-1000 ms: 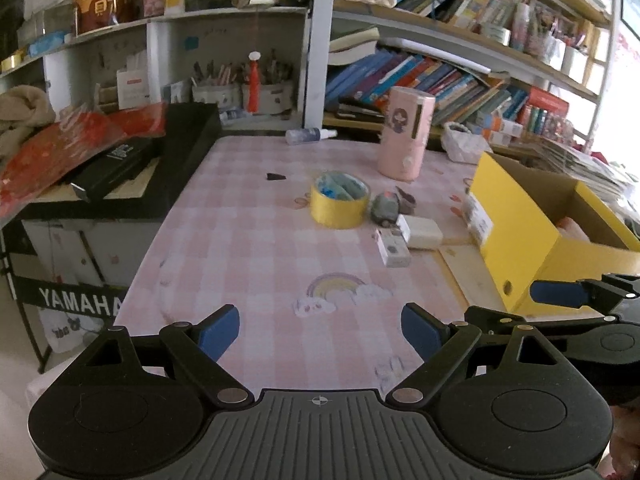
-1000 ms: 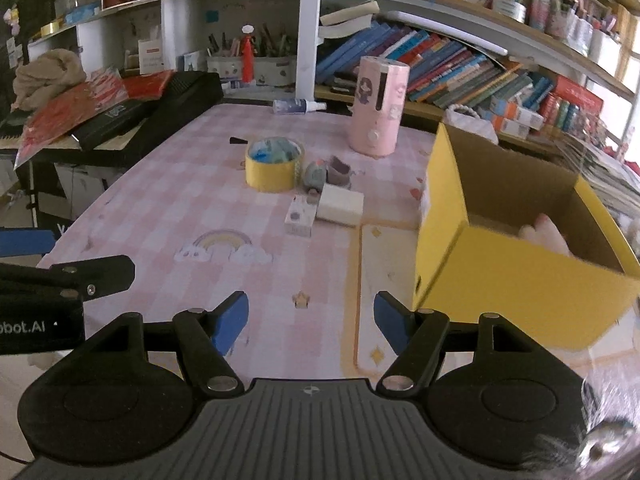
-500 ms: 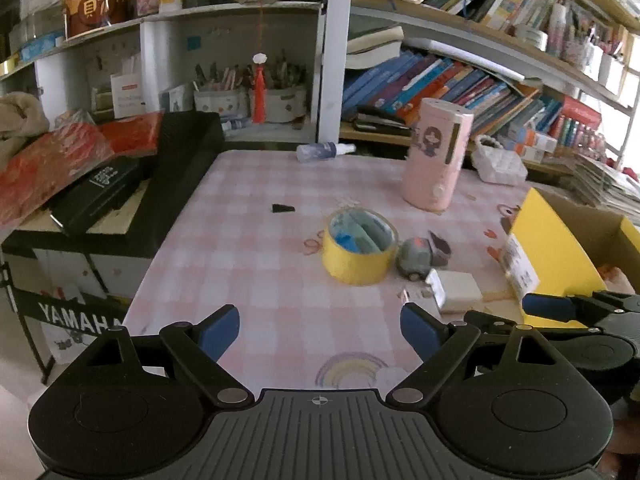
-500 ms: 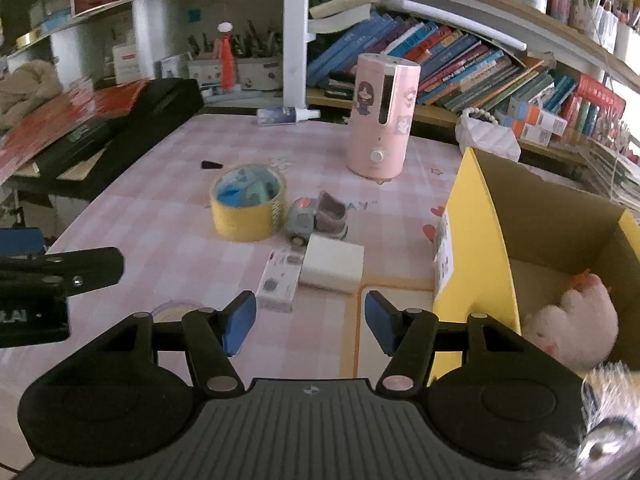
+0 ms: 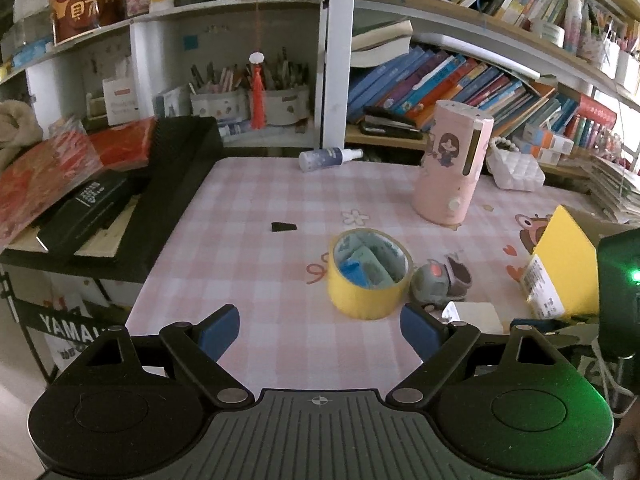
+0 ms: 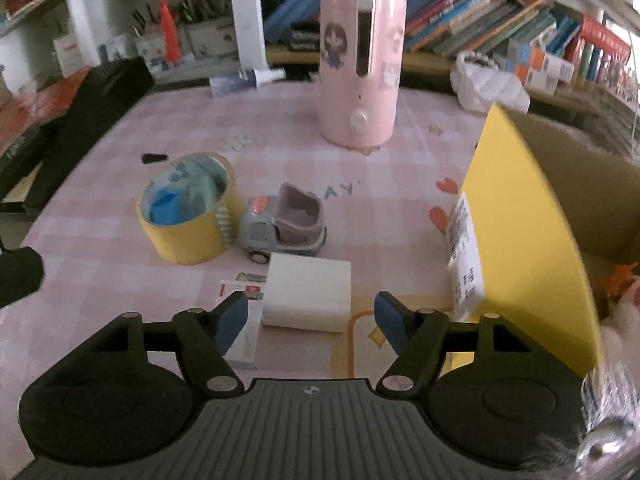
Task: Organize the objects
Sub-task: 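Grasp the white rectangular block with the right tool while the left tool approaches the tape roll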
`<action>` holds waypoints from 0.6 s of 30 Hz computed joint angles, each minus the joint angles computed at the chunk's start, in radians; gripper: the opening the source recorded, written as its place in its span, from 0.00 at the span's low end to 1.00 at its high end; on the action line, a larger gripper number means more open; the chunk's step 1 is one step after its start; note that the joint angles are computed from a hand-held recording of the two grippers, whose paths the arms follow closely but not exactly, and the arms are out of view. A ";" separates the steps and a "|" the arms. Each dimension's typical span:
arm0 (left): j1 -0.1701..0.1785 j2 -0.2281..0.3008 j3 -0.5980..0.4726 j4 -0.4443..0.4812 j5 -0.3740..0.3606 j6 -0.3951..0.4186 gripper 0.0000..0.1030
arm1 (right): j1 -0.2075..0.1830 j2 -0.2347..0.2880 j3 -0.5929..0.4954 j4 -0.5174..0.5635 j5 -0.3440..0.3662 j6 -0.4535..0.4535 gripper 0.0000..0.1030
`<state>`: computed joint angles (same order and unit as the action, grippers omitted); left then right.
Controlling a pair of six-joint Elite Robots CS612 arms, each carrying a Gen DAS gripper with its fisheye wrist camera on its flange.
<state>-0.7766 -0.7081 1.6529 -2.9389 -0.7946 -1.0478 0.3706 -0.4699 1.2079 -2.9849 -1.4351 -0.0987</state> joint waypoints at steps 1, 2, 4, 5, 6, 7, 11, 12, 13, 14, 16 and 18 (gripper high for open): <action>0.002 0.002 -0.003 0.001 -0.002 0.001 0.87 | 0.000 0.003 -0.007 0.016 -0.002 0.004 0.64; 0.004 0.004 -0.006 0.001 -0.005 0.003 0.87 | -0.001 0.006 -0.012 0.024 0.001 0.010 0.63; 0.008 0.009 -0.013 -0.001 -0.010 0.006 0.87 | -0.007 0.010 -0.014 0.012 0.026 0.015 0.55; 0.010 0.011 -0.016 -0.001 -0.012 0.008 0.87 | -0.009 0.011 -0.015 0.008 0.047 0.009 0.46; 0.012 0.013 -0.020 -0.002 -0.015 0.011 0.87 | -0.010 0.012 -0.016 0.004 0.053 0.002 0.46; 0.014 0.016 -0.024 -0.006 -0.017 0.015 0.87 | -0.011 0.012 -0.017 0.006 0.057 -0.006 0.46; 0.020 0.027 -0.039 -0.018 -0.018 0.029 0.87 | -0.015 0.005 -0.009 -0.007 0.075 -0.022 0.46; 0.022 0.030 -0.043 -0.019 -0.019 0.030 0.87 | -0.015 0.002 0.000 -0.030 0.075 -0.030 0.46; 0.024 0.033 -0.047 -0.021 -0.020 0.031 0.87 | -0.016 -0.001 0.008 -0.056 0.075 -0.039 0.45; 0.026 0.036 -0.052 -0.024 -0.020 0.031 0.87 | -0.017 -0.003 0.015 -0.084 0.075 -0.047 0.45; 0.030 0.042 -0.061 -0.024 -0.021 0.034 0.87 | -0.020 -0.007 0.027 -0.130 0.078 -0.055 0.45; 0.034 0.048 -0.070 -0.022 -0.021 0.038 0.87 | -0.023 -0.010 0.036 -0.181 0.081 -0.056 0.45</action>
